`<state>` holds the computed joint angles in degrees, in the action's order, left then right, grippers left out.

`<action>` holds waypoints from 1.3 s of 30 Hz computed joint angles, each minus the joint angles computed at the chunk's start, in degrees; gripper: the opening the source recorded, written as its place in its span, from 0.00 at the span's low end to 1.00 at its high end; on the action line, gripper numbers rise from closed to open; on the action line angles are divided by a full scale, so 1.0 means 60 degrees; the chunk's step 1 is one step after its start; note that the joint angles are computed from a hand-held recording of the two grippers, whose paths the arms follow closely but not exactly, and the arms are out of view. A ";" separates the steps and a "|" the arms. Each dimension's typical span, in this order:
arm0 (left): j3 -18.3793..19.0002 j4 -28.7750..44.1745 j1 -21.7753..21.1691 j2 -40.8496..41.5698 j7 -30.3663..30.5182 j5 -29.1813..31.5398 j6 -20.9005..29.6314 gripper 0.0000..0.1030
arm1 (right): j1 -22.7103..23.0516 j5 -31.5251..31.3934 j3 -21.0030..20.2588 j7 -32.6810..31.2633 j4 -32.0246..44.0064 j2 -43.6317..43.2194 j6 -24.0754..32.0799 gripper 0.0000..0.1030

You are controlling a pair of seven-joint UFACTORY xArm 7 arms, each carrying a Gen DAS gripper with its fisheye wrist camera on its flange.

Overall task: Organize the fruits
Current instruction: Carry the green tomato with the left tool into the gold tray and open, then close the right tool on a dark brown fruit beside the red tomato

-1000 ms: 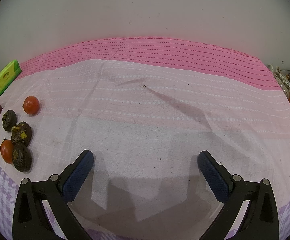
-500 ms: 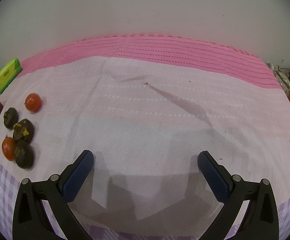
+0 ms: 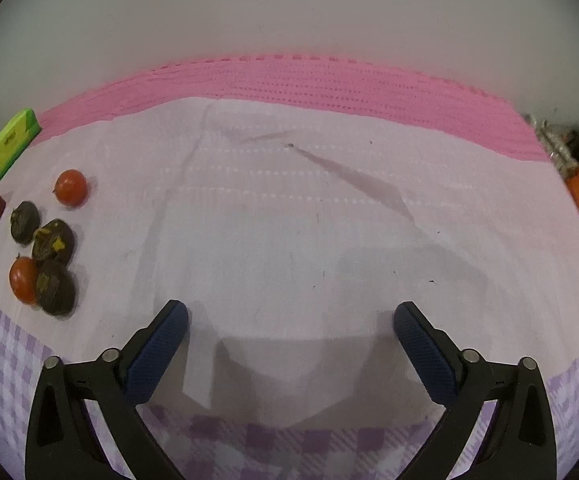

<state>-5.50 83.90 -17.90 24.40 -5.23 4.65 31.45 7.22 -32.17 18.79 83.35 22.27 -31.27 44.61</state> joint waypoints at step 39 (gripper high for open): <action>-0.0109 -0.1607 0.0153 -0.1383 0.0044 -0.0040 -0.0968 0.83 | 0.1481 -0.1687 -0.0676 -0.0119 0.2716 0.3576 -0.1465 0.37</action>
